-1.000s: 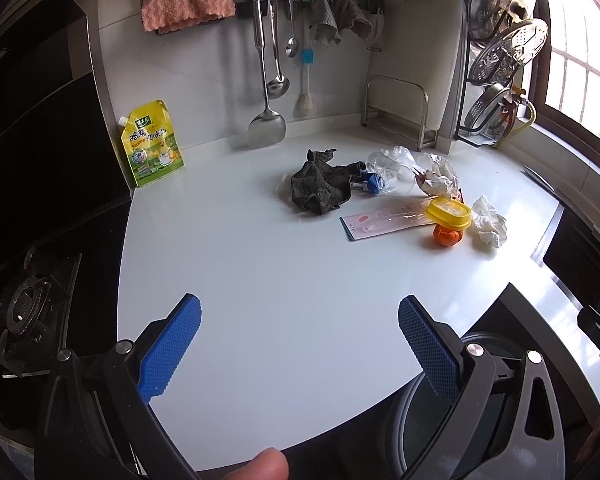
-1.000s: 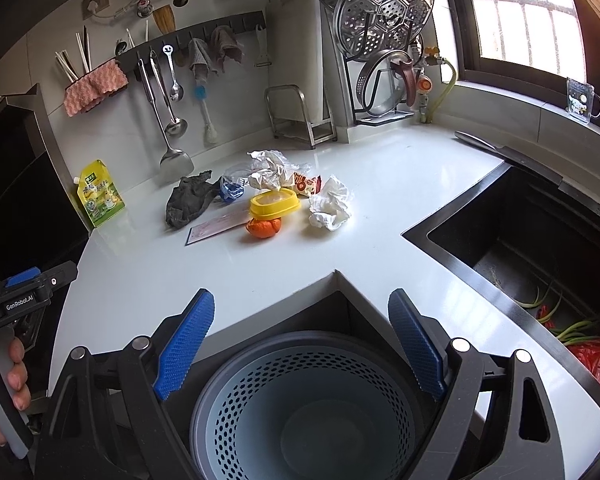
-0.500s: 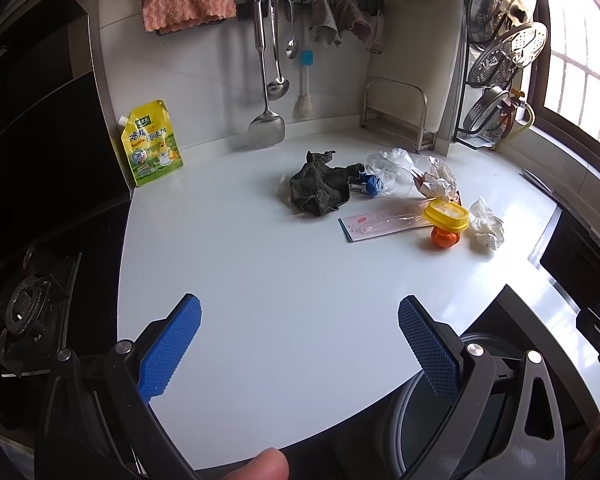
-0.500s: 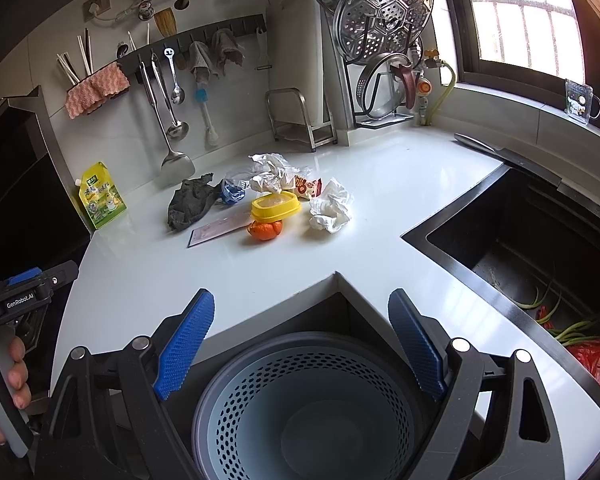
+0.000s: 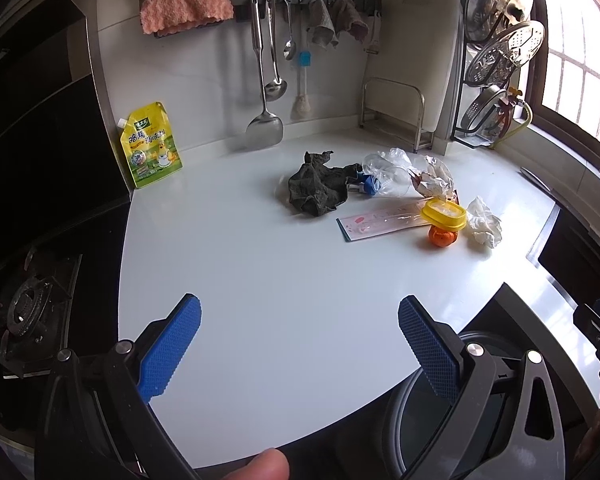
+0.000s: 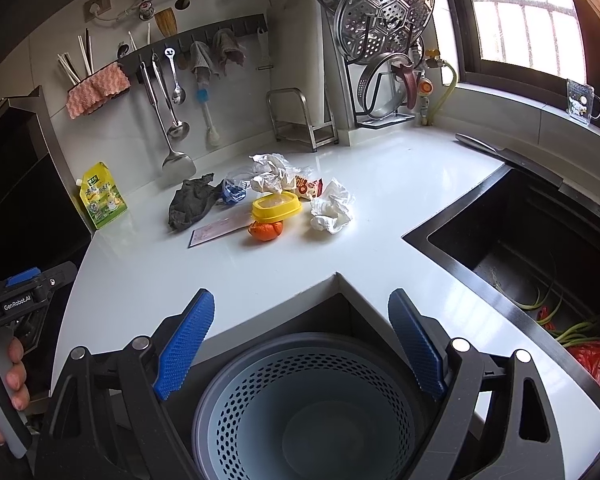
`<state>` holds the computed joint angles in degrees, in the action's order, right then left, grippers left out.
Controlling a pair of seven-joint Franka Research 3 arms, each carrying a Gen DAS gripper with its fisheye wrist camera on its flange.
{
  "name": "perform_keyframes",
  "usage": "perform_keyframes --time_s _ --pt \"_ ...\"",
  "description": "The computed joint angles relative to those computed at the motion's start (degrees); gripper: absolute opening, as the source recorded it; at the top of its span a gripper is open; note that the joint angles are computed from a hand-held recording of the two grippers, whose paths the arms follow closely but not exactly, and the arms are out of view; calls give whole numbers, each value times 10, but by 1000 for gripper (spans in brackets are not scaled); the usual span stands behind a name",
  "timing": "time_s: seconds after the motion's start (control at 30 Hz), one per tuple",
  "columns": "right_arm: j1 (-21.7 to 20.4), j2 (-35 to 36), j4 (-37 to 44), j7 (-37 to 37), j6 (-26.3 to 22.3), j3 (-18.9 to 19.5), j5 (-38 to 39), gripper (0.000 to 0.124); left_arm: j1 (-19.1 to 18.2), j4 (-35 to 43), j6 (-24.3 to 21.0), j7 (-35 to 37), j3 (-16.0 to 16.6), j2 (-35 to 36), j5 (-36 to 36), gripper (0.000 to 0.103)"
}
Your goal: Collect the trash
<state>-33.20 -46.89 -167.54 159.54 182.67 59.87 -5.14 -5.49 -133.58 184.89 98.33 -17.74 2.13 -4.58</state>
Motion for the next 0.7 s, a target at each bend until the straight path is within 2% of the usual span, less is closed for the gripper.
perform_keyframes --time_s 0.1,0.17,0.43,0.53,0.57,0.7 --pt "-3 1 0 -2 2 -1 -1 85 0 1 -2 6 -2 0 -2 97" --pt "-5 2 0 -3 2 0 -1 85 -19 3 -1 -31 23 2 40 97" --pt "-20 18 7 -19 10 -2 -3 85 -41 18 -8 -132 65 11 154 97" --pt "-30 24 11 -28 15 2 0 85 -31 26 -14 -142 57 17 164 97" --pt "-34 26 13 -32 16 3 0 85 -39 30 -16 -160 69 20 185 97" --pt "-56 38 21 -45 24 11 4 85 -31 44 -22 -169 63 30 198 97"
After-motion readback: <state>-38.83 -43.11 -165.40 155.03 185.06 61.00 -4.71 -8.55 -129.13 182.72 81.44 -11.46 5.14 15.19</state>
